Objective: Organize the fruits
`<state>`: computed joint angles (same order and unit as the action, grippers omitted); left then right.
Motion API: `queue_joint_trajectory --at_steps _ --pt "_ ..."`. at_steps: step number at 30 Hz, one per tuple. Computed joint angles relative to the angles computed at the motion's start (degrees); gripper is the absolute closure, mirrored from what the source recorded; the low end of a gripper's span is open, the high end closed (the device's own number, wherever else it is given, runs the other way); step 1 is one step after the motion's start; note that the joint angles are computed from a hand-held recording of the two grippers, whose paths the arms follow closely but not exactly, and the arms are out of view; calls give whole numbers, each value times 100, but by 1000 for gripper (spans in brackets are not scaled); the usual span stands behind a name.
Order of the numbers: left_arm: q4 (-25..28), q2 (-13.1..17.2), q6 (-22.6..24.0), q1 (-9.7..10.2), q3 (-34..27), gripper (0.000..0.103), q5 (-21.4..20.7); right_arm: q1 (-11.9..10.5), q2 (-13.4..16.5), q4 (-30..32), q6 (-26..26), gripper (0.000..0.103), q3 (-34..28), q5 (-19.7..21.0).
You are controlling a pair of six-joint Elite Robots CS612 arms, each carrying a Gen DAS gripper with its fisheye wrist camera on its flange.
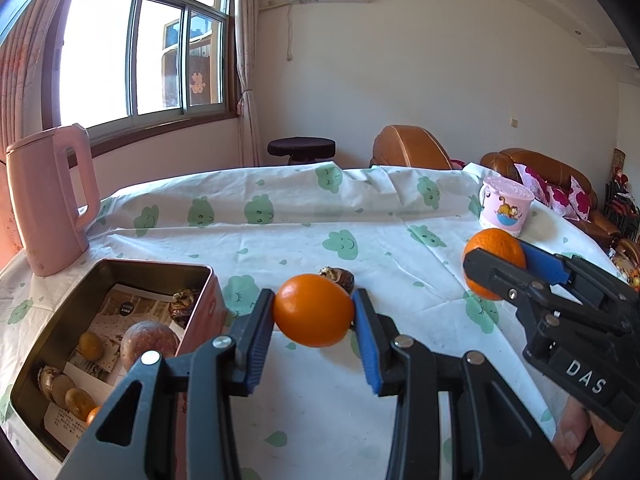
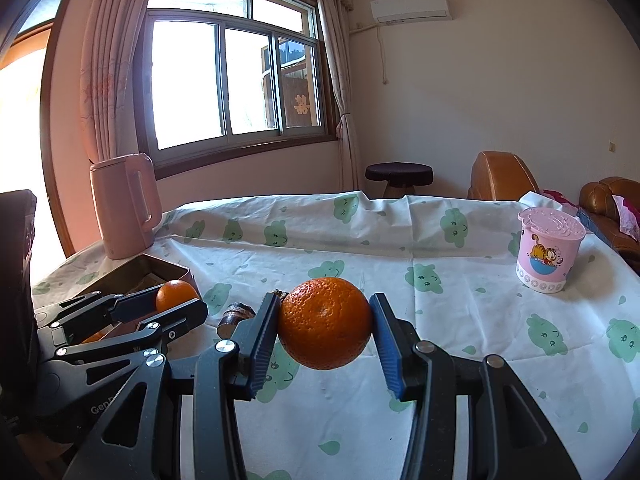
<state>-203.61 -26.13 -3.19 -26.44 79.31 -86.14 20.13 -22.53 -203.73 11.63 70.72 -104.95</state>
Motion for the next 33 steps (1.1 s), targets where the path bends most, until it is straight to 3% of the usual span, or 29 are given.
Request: queue_joint_trajectory --at_steps 33 --pt "-885 39 106 -70 156 62 332 106 73 -730 -344 55 27 -342"
